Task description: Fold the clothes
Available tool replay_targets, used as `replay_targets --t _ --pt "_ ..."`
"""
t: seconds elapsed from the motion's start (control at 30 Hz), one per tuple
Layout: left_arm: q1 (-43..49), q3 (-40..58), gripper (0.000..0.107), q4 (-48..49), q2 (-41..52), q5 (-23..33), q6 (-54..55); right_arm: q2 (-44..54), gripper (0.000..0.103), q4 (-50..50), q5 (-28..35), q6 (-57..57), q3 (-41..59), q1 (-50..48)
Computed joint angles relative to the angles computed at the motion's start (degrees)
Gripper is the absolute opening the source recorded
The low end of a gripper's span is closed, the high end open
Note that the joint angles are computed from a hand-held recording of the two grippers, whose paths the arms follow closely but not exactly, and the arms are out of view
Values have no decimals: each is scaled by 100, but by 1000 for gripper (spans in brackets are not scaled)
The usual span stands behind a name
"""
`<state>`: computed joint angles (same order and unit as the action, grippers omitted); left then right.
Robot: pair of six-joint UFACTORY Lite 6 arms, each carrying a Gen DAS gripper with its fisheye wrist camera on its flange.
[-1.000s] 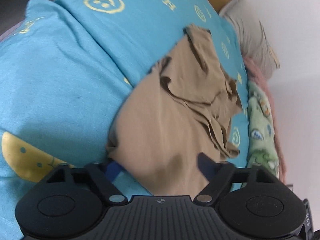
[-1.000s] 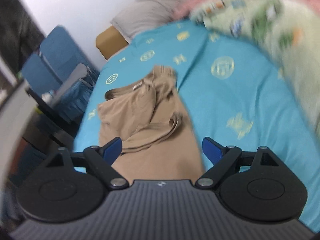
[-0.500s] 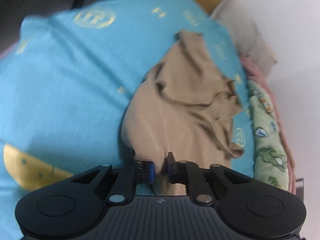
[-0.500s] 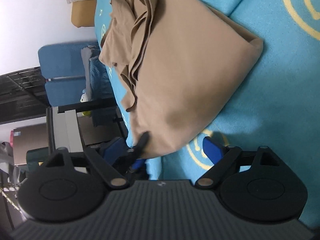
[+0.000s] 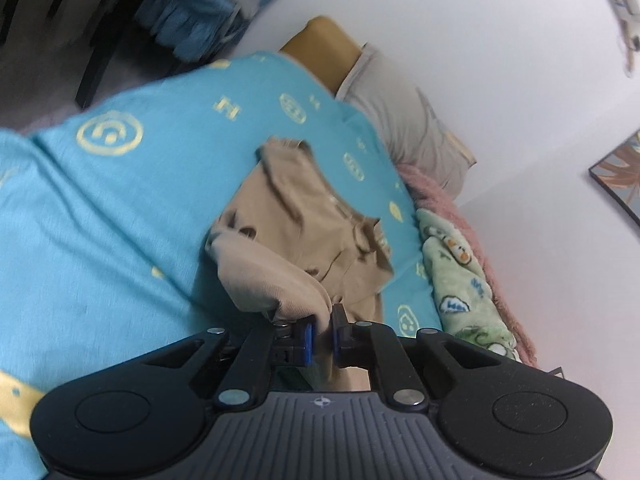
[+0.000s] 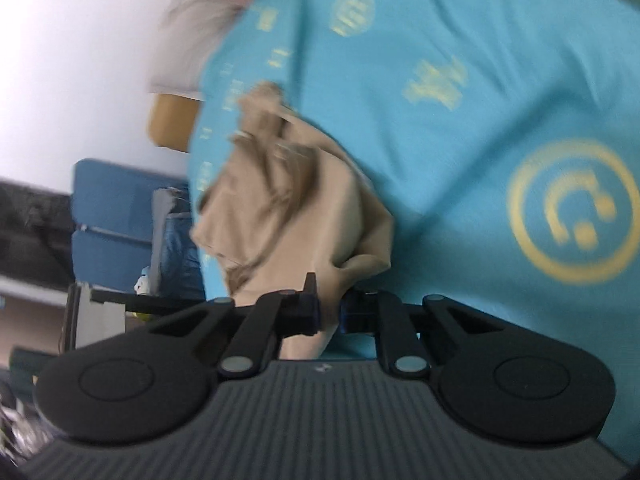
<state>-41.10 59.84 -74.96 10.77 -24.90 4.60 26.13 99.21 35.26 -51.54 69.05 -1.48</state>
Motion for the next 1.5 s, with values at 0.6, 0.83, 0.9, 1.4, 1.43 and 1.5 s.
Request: replay_targets --t 0.6,0.83,0.9,1.4,1.43,1.5 --pt "-3763 -412 8 -3439 -2468 -3299 2267 -3896 11 -2030 1330 889 -2019 -1360" --pt "-5359 -64 8 -4038 -2299 -4531 1349 -5393 11 -3082 3142 1660 -3097 -3104" --pt "-5182 -16 8 -4080 -2347 -4385 1516 -5396 11 -3049 3053 1694 -3056 -3055" --pt "194 3035 9 -6310 702 -1160 7527 -106 13 -3330 -342 3619 1993 157" --pt "319 3215 10 -6334 978 -1104 7693 219 13 -3504 -371 3814 2343 219" --pt "549 3275 10 -6305 1331 -821 7746 763 13 -3389 -309 3731 2815 242"
